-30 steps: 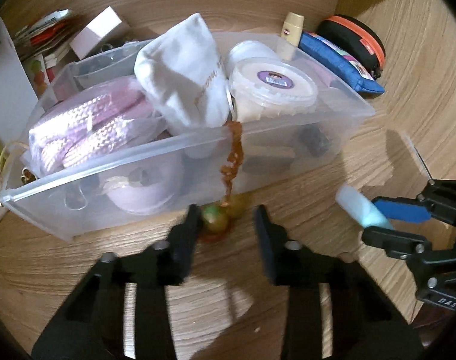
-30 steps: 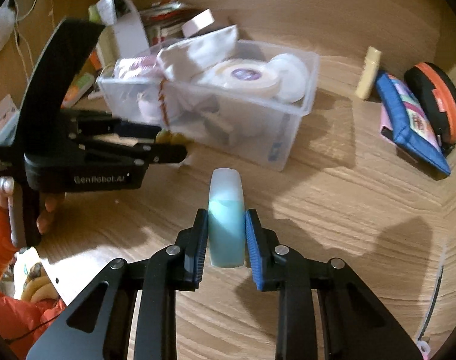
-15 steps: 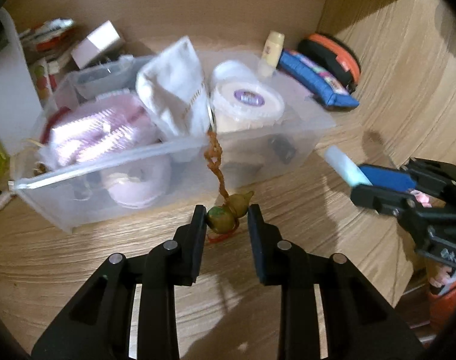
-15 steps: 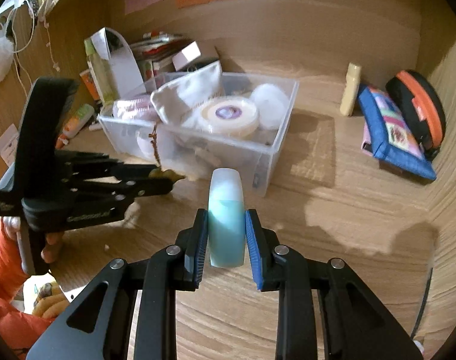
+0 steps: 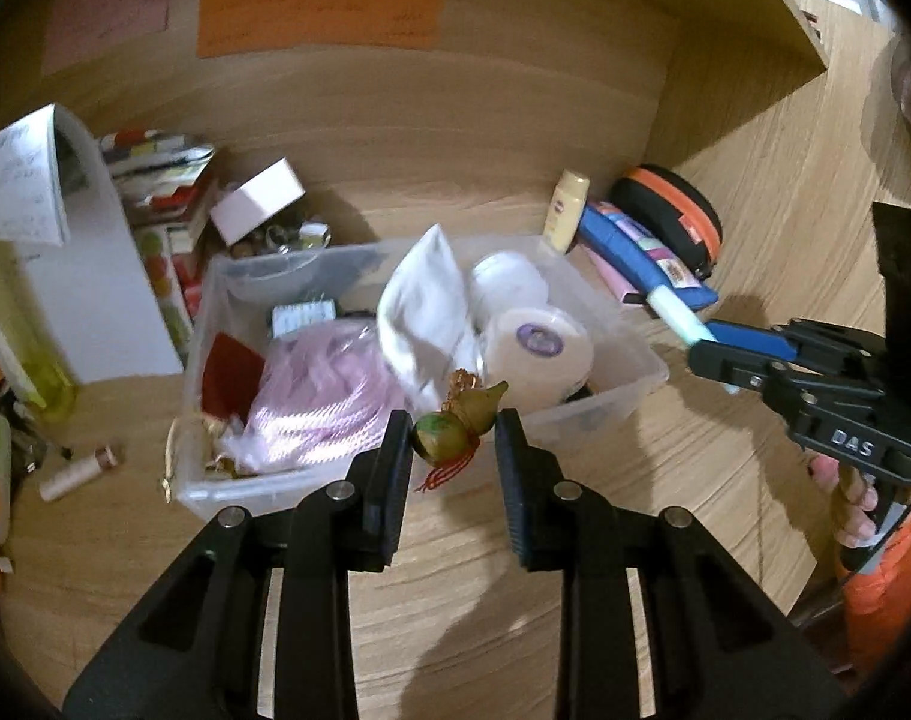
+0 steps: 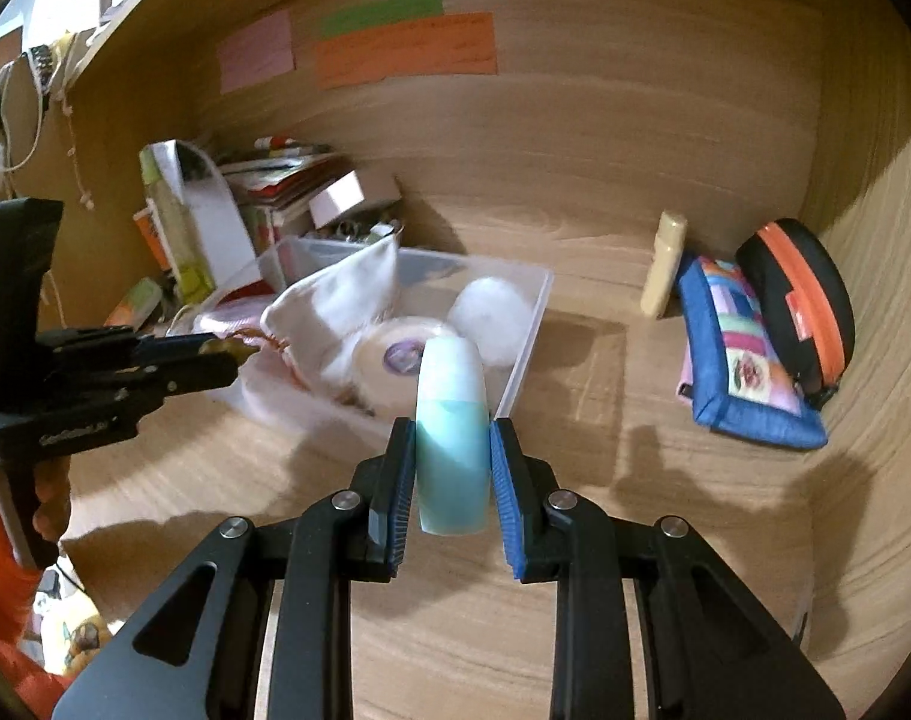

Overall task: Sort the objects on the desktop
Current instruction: 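Lower the gourd charm and light-blue tube into the bin and open both tools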

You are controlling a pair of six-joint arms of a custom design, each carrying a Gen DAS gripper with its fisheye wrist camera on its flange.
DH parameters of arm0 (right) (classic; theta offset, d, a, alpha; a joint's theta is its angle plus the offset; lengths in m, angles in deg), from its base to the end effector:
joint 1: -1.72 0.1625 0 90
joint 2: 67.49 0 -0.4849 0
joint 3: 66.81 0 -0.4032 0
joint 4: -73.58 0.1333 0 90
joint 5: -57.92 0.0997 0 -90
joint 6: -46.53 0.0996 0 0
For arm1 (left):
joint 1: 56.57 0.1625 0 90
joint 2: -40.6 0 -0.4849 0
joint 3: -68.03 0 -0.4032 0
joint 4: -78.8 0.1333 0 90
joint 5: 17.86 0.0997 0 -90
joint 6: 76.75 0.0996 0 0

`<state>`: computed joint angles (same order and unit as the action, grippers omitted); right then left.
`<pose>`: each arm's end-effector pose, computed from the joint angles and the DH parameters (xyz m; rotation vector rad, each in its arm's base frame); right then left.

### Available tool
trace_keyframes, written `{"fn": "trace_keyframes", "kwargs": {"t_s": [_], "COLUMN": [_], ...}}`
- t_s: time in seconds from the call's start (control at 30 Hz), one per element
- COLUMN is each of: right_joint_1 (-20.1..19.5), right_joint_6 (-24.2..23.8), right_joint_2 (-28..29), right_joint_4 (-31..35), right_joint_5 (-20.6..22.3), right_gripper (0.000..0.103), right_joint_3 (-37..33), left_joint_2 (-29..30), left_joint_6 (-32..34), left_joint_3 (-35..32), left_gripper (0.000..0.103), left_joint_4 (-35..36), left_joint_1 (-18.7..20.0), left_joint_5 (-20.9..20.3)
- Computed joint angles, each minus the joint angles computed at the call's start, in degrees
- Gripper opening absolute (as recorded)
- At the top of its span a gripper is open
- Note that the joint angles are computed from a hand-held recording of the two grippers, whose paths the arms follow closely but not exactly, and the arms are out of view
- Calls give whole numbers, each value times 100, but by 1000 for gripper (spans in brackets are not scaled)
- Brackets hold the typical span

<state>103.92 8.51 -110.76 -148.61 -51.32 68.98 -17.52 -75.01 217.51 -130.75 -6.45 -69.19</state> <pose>0.1980 -0.4402 0.0833 0.9425 -2.3792 0.8014 -0.0879 -0.4102 0.1497 0.6877 2.4344 -0.8869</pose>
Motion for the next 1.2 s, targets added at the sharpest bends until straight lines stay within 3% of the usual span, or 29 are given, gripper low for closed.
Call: {"fn": "trace_keyframes", "kwargs": {"t_s": [0.2,0.67,1.2], "right_joint_1": [-24,-54,59], "right_joint_6": [73,251,311], "right_joint_2": [53,399,426], "right_joint_4": [265,756,1005], "right_joint_5": [-26,-377,-461], "right_gripper": [23,23,23], "right_joint_3": [-277,-1031,-1118], "left_joint_2": [177,292,105], "left_joint_6": [128,167,149], "left_joint_3": [-256,-660,-558], "left_gripper": [28,28,28], "left_joint_4": [206,634,649], "left_joint_1": [20,471,438], "left_joint_5": [-32,-543,-702]}}
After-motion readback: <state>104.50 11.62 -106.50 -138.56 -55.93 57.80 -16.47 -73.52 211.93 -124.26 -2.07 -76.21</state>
